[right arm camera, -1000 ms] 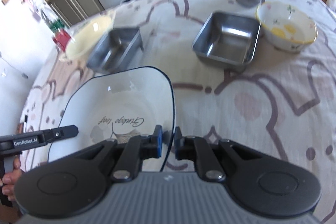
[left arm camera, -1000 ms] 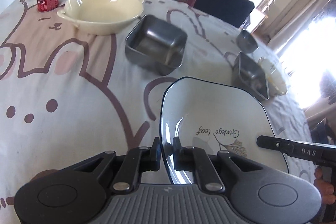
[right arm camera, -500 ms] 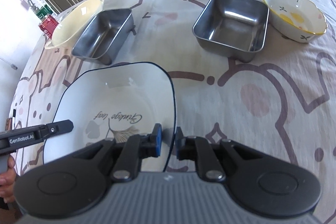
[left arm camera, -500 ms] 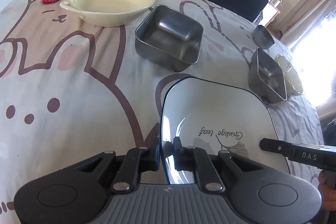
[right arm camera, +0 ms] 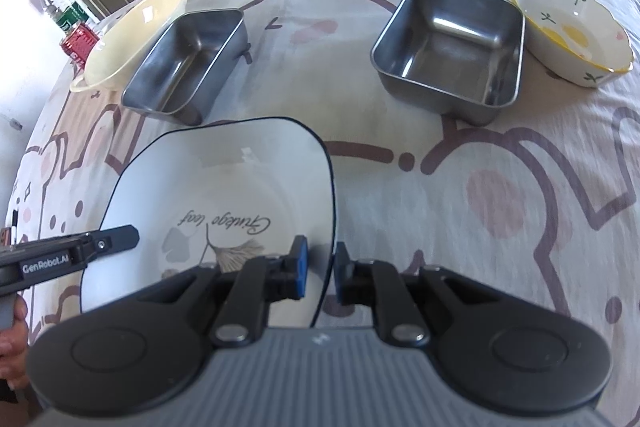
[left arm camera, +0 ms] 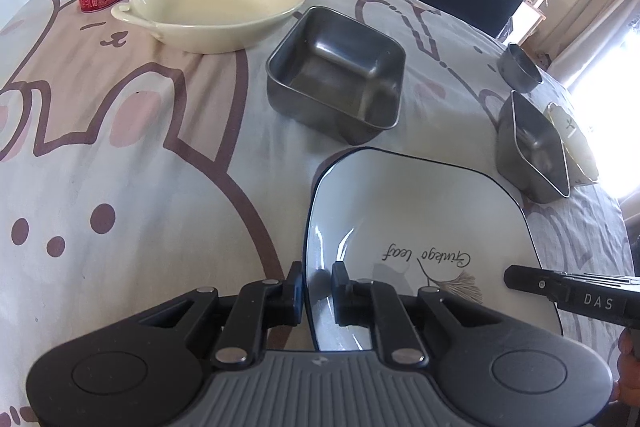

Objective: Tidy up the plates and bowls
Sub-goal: 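Lift the white plate with both grippers and carry it toward the steel trays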

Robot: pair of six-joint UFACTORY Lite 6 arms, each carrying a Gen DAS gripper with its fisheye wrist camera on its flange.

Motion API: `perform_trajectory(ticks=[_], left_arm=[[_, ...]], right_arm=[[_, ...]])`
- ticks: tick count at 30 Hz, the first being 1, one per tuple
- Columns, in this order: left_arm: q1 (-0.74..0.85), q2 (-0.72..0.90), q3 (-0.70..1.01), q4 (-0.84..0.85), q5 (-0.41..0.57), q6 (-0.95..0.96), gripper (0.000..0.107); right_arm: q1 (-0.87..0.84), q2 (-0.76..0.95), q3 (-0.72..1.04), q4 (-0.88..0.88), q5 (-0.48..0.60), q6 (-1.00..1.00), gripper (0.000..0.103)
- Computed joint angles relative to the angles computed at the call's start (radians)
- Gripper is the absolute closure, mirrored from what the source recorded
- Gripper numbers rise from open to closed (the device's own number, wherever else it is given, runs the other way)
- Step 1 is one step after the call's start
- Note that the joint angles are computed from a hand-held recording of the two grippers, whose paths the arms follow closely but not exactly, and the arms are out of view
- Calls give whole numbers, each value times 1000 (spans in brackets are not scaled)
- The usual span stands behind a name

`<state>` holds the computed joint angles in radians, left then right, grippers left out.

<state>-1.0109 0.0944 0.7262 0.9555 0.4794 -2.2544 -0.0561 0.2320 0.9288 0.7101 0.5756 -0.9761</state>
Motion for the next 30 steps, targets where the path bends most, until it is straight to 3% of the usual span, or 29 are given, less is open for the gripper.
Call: perform_trajectory(ticks=[15, 20, 30], left_arm=[[14, 26, 15, -48, -4, 62, 92], [-11, 32, 41, -56, 59, 110, 93], [-9, 41, 54, -73, 64, 155, 93]], right_arm=[[13, 60, 33, -27, -2, 4, 85], [10, 56, 18, -32, -8, -29, 85], [33, 59, 15, -40, -21, -19, 84]])
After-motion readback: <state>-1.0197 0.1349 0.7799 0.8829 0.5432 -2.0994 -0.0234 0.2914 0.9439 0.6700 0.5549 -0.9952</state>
